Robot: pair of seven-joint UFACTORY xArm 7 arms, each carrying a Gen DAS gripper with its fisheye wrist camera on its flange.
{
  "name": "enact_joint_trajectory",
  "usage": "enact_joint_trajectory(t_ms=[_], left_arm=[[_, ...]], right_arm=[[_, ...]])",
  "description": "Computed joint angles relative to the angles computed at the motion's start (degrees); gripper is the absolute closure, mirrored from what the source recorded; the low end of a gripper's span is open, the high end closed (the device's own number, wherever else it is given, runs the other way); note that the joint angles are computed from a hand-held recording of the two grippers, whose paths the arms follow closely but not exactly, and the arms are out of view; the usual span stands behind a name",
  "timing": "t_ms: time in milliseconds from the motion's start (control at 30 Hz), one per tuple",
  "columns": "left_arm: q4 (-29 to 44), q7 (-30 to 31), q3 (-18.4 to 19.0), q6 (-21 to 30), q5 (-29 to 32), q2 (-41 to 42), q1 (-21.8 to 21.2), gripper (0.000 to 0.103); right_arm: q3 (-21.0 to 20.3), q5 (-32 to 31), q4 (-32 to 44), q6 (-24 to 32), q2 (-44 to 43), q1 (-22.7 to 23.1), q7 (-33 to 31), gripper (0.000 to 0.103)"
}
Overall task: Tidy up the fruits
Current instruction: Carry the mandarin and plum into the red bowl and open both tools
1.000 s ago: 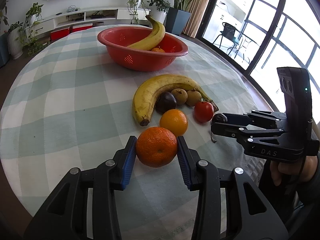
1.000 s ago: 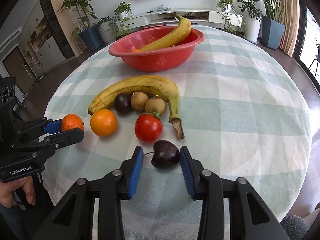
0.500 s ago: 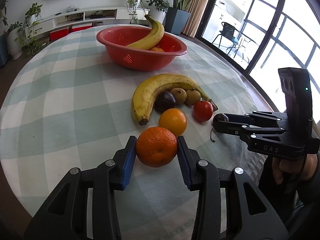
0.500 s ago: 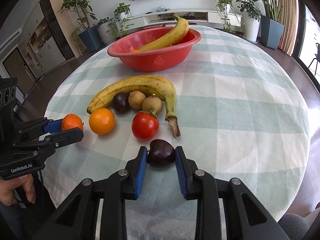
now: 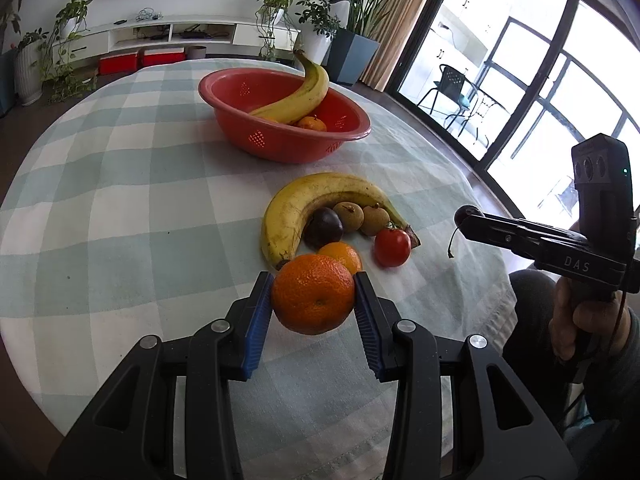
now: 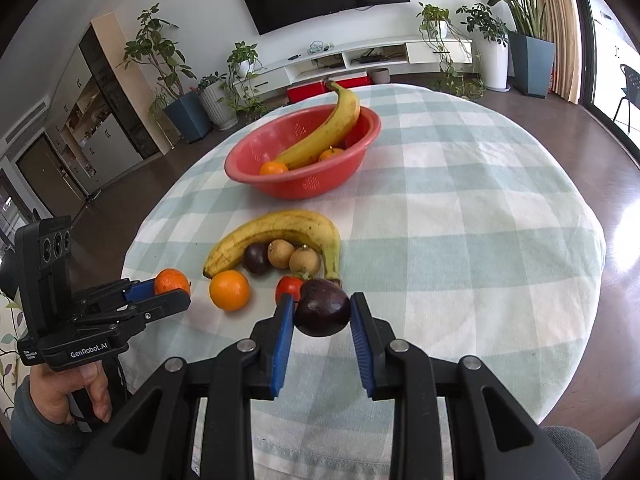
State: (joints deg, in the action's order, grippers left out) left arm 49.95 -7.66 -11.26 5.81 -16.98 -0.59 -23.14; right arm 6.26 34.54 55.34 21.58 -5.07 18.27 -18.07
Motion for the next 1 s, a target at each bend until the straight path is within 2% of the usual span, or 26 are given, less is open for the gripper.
enact_joint_trajectory(t_ms=[100,167,300,367,500,767,867,1000], left_arm=[[1.6,-0.7,0.5,1.1,2.0,-0.3,0.6,0.065],[3.5,1.2,0.9,1.8,0.7,-0.3,0.9,0.065],[9.4,-1.4,1.7,4.8,7.7,1.0,2.6,0.065],[13.5,-0.5,2.0,7.0,8.7,2.8,3.4,0.065],[23.4,1.5,2.1,12.0,10.3,8.3,4.7,0.065],[46.7,2.0,3.8,24.5,16.4,23.9,4.0,0.065],[52.5,2.3,4.4,27.9,17.5,28.7,3.3,0.065],[57.3,2.5,4.8,30.1,17.4,33.1,3.1,0.065]], right_arm=[[-0.3,-0.4,2.4,0.1,0.9,-0.4,-0.5,0.072],[-0.4,-0.2,4.8,0.4,1.9,-0.8,-1.2,0.072],[0.1,-1.4,10.2,0.1,4.6,-1.9,-1.9,0.072],[0.6,-2.9,13.5,0.3,6.4,-2.4,-1.7,0.072],[1.9,-5.9,21.1,2.0,12.0,-3.4,-1.0,0.072],[4.4,-11.3,34.3,6.9,23.4,-4.4,2.2,0.072],[4.9,-12.8,38.8,9.4,27.6,-4.6,3.6,0.072],[5.1,-14.7,43.1,12.0,31.8,-4.5,5.1,0.072]])
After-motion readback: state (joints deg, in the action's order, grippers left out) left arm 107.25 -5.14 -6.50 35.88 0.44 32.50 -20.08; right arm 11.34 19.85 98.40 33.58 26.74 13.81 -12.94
